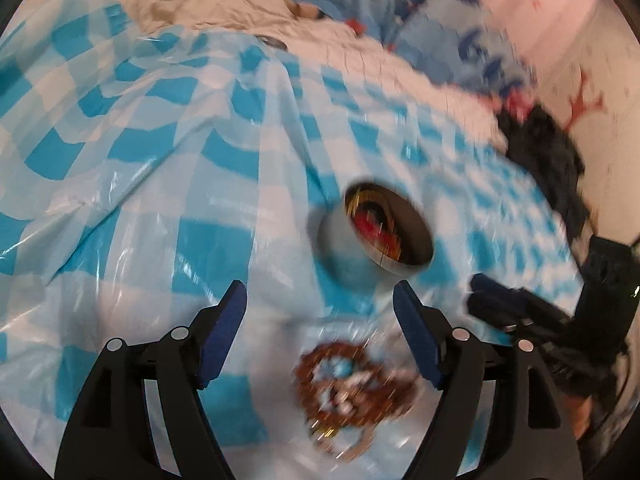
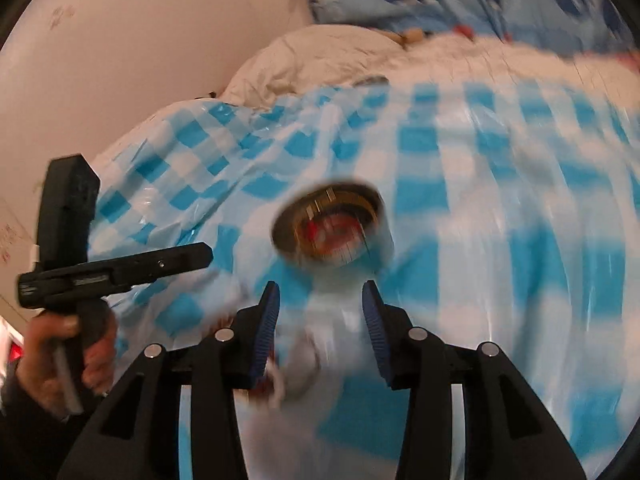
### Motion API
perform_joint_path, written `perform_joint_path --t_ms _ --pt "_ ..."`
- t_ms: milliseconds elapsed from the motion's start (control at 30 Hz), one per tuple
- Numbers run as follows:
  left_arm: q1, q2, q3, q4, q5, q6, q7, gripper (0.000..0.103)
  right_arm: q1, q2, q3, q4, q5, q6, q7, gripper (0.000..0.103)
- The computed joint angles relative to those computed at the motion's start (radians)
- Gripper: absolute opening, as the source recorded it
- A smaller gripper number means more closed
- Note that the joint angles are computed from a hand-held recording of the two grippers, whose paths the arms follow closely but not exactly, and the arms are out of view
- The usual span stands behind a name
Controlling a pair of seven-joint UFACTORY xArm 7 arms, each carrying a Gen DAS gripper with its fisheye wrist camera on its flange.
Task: Organize jewelry
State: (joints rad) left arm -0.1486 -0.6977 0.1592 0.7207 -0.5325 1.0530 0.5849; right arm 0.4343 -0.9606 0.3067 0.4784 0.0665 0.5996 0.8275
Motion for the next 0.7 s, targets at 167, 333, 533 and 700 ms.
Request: perform_joint_path --t_ms 167,333,533,700 --pt "0.018 -0.038 0.006 -0.056 0.041 0.025 0.036 0.072 0.049 -0.067 -0.024 -0.102 0.092 -0.073 0.090 0.043" --pt "0.007 -0.087 -0.012 -0.100 0.065 0.002 0.077 0.070 0.071 0.013 -0.010 -0.068 0.060 -0.105 0.059 0.043" --pt "-0.006 -0.092 -0.032 -0.115 0.094 0.021 0.077 0.043 0.096 0.079 -0.018 -0.059 0.061 -0.122 0.044 0.042" --pt "-0.002 -0.092 -0.030 -0.122 0.118 0.028 0.079 0.010 0.069 0.119 0.004 -0.043 0.035 -0.089 0.059 0.041"
